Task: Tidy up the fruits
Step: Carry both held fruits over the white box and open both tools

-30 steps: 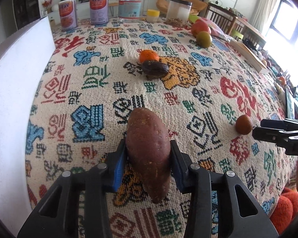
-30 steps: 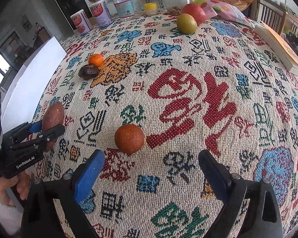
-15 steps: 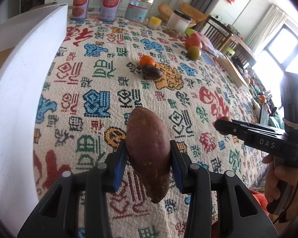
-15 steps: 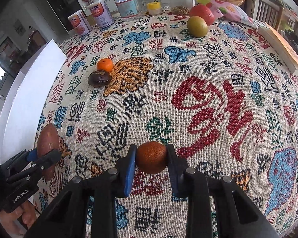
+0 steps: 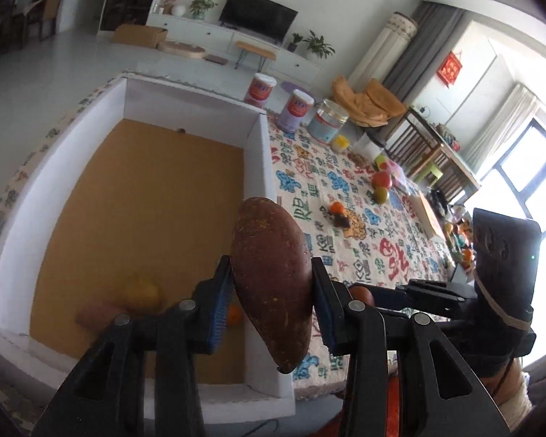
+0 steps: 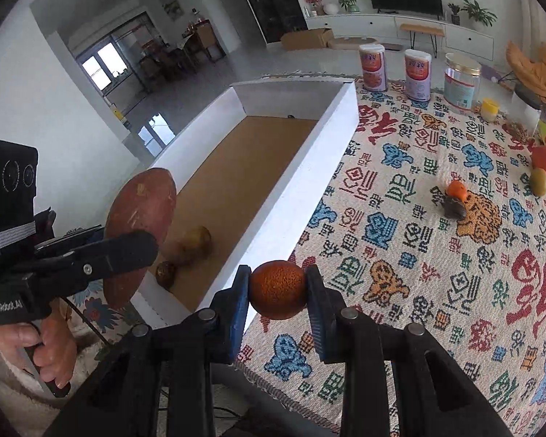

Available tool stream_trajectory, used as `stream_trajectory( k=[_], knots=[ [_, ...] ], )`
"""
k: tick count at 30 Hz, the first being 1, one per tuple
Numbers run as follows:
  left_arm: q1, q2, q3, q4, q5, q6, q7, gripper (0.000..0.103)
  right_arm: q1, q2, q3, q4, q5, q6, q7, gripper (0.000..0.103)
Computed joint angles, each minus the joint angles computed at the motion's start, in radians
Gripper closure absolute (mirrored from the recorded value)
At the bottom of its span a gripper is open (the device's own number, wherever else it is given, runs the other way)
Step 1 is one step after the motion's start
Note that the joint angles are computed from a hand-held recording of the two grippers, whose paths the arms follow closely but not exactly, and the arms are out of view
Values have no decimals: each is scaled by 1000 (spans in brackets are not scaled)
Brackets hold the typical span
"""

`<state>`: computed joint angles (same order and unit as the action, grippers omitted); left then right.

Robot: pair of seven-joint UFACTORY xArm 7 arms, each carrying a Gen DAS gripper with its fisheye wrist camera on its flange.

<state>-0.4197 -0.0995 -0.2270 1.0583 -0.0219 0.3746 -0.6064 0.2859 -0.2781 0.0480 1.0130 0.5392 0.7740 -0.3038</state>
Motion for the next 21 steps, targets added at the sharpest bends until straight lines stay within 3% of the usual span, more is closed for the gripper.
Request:
stream_trajectory(
  k=[3,8,12,14,16,19,21],
  knots=[
    [63,-5,7,-46,137,57,-133,61,48,83,46,48,18,5,-7,73],
    [88,4,28,-121,143,60,-191,61,80,198,112,96,-62,-15,46,73],
    [98,34,12,-104,267,107,-318,60,88,252,132,118,-148,-29,103,71],
    [95,44,10,-86,338,116,-372,51,87,256,132,118,-153,-32,105,67],
    [90,48,4,-59,436,126,-448,22,81,237,125,101,-128,-56,81,50],
    [80,48,-6,-19,604,113,-578,16,69,161,104,41,-84,-122,32,35],
    [66,59,-11,15,643,79,-605,16,57,100,83,-10,-79,-174,13,28]
  ],
)
